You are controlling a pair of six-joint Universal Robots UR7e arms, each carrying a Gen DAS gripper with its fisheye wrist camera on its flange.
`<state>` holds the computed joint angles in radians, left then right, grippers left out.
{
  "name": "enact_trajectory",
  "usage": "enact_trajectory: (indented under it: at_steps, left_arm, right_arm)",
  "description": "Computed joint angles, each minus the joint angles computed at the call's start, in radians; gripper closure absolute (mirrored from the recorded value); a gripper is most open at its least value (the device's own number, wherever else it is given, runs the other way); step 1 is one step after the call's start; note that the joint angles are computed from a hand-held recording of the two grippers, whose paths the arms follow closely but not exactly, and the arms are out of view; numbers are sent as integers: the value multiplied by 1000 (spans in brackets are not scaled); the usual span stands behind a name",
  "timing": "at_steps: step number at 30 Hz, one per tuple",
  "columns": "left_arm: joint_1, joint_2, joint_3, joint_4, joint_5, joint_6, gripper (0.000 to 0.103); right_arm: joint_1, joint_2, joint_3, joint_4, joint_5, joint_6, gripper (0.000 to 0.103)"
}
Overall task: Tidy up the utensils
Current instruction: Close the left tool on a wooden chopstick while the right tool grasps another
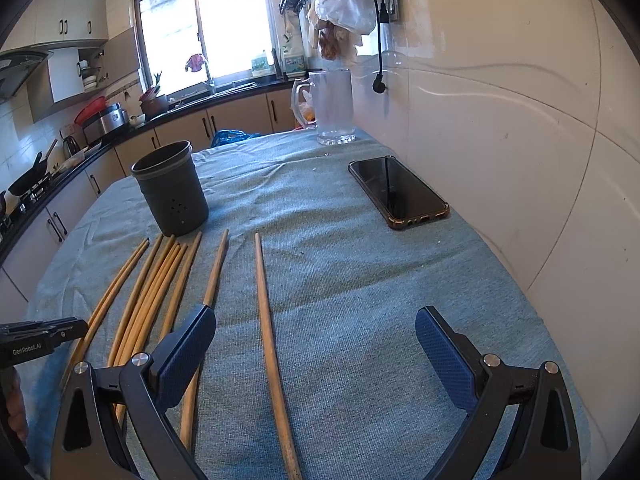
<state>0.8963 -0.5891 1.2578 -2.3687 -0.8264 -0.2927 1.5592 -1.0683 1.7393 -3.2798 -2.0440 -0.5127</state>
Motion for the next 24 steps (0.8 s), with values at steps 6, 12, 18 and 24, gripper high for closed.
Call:
enact_trajectory:
  at_steps: [6,12,18,24]
  left_arm:
    - [-7,65,-115,136,75,-3,91]
    - [12,47,-134,175,6,-138,96]
    - [19,-34,-57,218,-60,-314,96]
    - [16,-37,-68,263,-31,-308,96]
  right_arm:
    - [-2,3,-48,113,1,-5,1]
    - [0,61,-205,386,-28,-25,20]
    - [-3,130,-313,566,-79,-46,55]
    - [-3,139,-346,622,-79,-38,60]
